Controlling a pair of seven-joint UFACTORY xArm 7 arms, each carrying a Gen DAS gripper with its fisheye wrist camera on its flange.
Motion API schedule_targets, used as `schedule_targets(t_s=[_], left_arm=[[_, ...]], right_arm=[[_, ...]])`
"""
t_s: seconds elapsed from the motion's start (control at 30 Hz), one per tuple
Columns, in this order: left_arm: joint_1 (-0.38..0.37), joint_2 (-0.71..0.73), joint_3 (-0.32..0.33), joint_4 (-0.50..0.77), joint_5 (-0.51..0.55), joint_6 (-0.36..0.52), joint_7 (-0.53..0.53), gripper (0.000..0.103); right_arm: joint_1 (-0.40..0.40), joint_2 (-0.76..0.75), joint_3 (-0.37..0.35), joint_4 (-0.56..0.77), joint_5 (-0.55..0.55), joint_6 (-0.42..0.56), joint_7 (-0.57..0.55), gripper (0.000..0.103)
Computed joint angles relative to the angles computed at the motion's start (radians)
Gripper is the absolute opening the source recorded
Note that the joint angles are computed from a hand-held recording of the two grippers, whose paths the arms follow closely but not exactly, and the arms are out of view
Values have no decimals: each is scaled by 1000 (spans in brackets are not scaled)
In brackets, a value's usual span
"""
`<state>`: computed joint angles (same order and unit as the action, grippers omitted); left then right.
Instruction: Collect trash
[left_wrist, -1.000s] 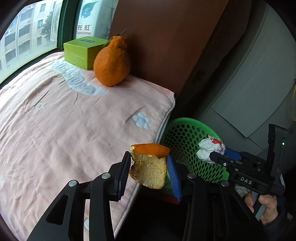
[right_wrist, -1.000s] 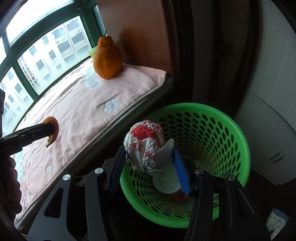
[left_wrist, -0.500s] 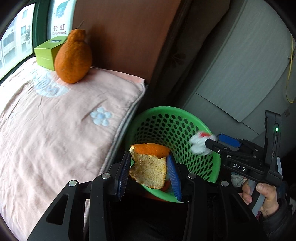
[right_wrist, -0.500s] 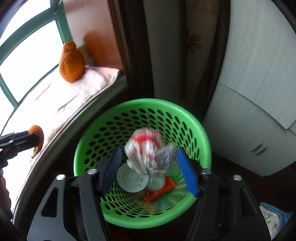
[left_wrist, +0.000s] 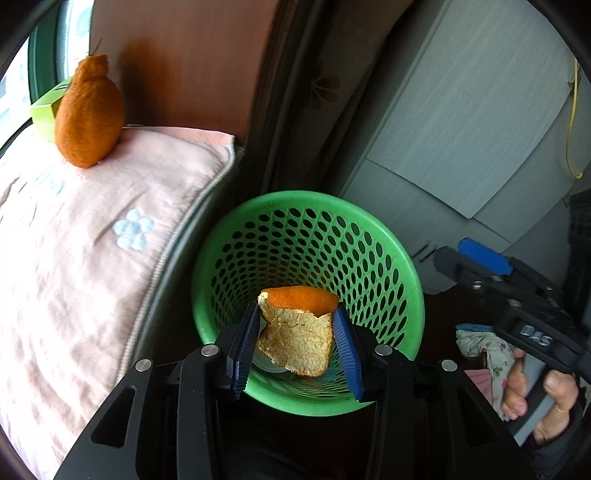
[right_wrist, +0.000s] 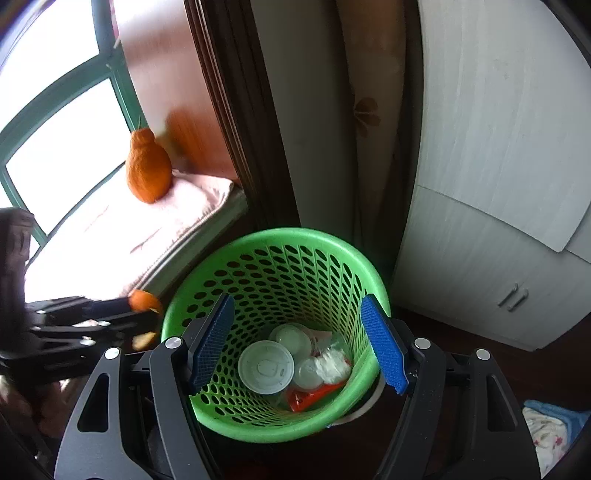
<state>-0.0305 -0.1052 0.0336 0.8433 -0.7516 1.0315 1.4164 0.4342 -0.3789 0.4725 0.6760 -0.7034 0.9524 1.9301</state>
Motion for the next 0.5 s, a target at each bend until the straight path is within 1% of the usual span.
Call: schedule_targets(t_s=[0.17, 0.23, 0.27, 0.33, 0.43, 0.5], left_arm=[[-18, -7, -16, -22, 19, -17, -21, 41], [-23, -9, -18, -29, 21, -26, -26, 51], [-26, -13, -17, -35, 15, -35, -26, 58], [-29, -17, -15, -39, 12, -32, -23, 59], [-28, -19, -9, -39, 13, -25, -22, 63], [-26, -25, -5, -41, 15, -33, -20, 68]], right_arm=[[8, -30, 12, -12, 7, 17, 22, 71], [9, -42, 17, -19, 13, 18, 31, 71], [10, -48, 21, -23, 16, 19, 37, 71], [8, -58, 28, -30, 20, 18, 54, 71], [5, -64, 33, -37, 26, 7, 67, 71], [5, -61, 36, -34, 31, 4, 67, 71]])
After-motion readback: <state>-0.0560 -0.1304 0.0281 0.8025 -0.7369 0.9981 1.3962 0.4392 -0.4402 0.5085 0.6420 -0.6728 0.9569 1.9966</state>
